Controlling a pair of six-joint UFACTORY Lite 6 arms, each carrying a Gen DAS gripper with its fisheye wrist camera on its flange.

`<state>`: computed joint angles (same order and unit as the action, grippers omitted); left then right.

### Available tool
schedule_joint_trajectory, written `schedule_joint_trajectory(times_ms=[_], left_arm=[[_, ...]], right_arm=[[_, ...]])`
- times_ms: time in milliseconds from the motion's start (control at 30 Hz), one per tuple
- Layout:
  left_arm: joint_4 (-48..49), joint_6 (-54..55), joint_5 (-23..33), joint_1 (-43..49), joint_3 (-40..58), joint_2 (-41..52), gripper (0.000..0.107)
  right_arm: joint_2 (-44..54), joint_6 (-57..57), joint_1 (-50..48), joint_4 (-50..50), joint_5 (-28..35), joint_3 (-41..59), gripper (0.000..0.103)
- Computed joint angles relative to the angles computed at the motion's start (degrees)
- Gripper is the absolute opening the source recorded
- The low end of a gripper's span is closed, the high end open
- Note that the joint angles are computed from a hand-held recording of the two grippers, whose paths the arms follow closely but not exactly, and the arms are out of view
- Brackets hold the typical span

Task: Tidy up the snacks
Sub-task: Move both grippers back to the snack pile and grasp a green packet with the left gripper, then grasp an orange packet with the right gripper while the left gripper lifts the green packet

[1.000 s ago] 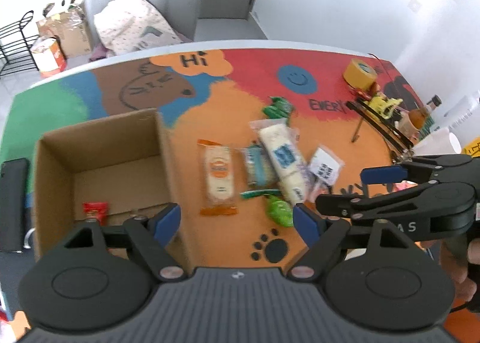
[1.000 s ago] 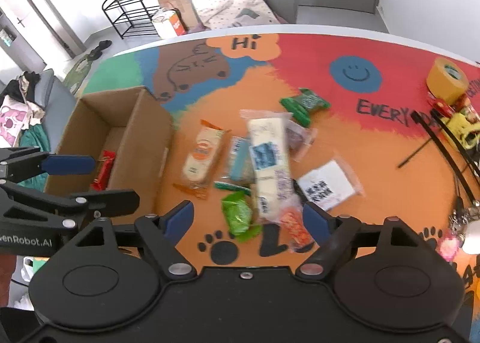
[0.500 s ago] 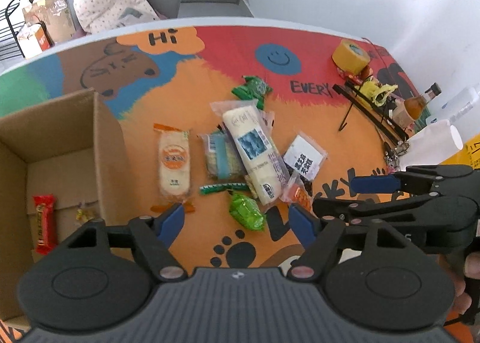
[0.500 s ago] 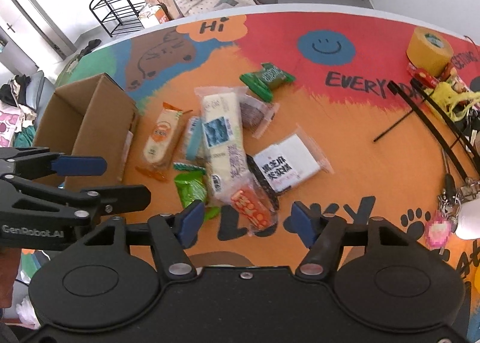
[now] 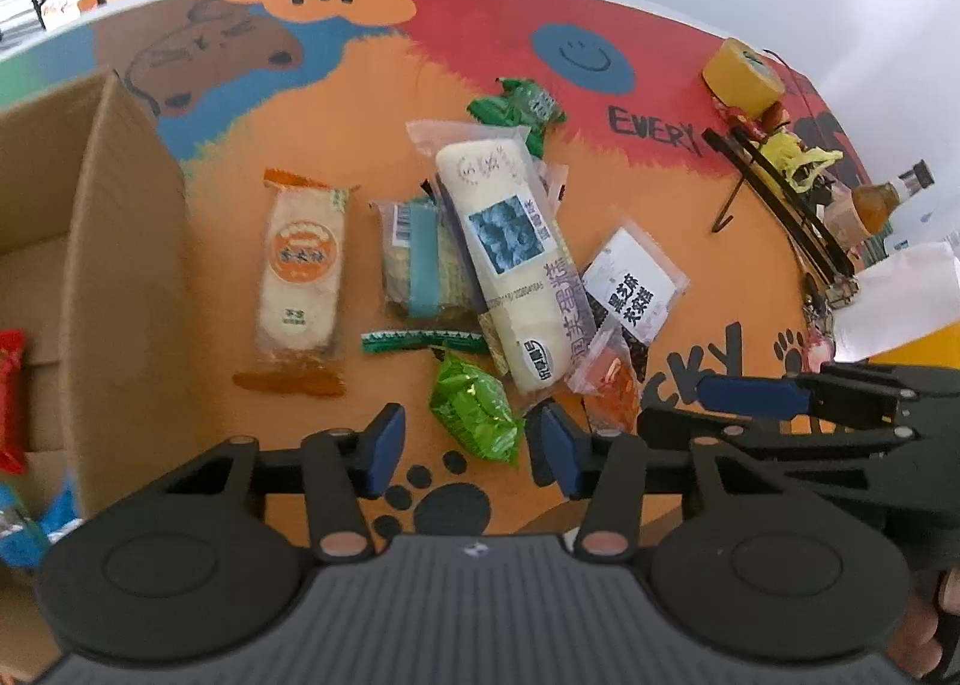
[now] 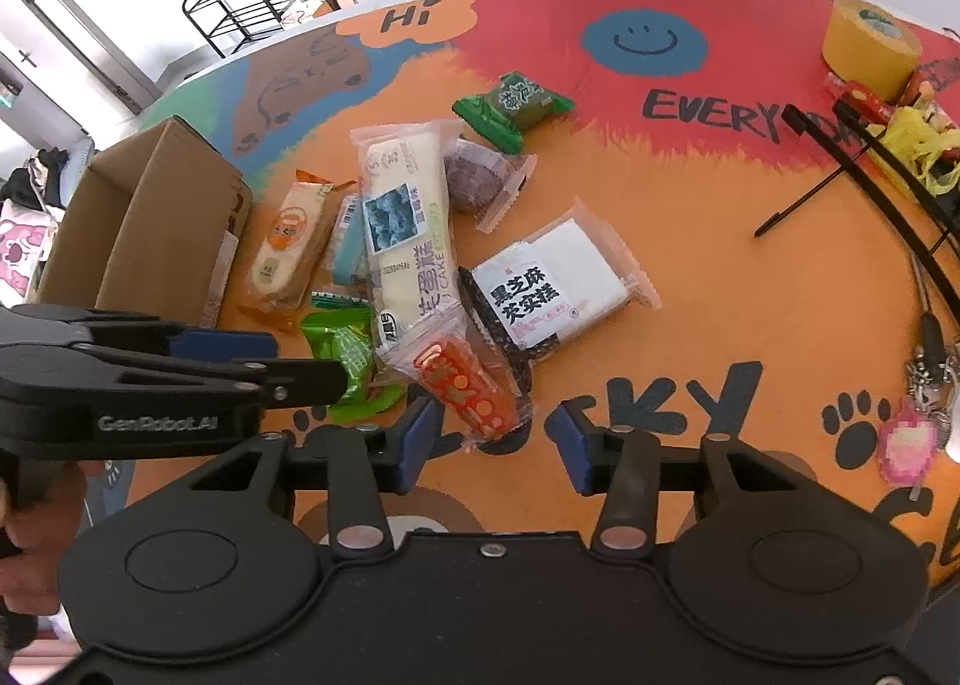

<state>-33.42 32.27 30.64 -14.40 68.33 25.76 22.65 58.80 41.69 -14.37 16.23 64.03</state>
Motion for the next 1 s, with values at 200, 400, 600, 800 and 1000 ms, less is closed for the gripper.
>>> schedule_joint_trajectory(times_ms=[200,400,600,800,1000], left_arm=[[-1.13,-0.85,-1.83,-0.95,1.56,4.36,0.036],[-3.89,2.16,-3.3,0.04,1.41,5.06,0.028],[-3.54,4.03,-1.33,2.15,1.43,3.06,0.027],[-3.22,6.23,-0.29,3.54,0.04,-0.98,0.027],[-3.62,8.8,1.36,5.82,-0.76,-3.49,0.027]], right_arm=[[1.44,0.37,-0.46,-0.57,-3.14,-0.78,0.046],[4.14,1.0,-0.11,-2.15,-3.6,1.46,0.046],[8.5,1.07,1.1,-3.23,-1.77,6.79,0.046],[12.25,3.23,2.88,-6.54,1.5,12.04,0.018],[9.82,7.21,3.96,-10.41,3.21,12.81,0.017]])
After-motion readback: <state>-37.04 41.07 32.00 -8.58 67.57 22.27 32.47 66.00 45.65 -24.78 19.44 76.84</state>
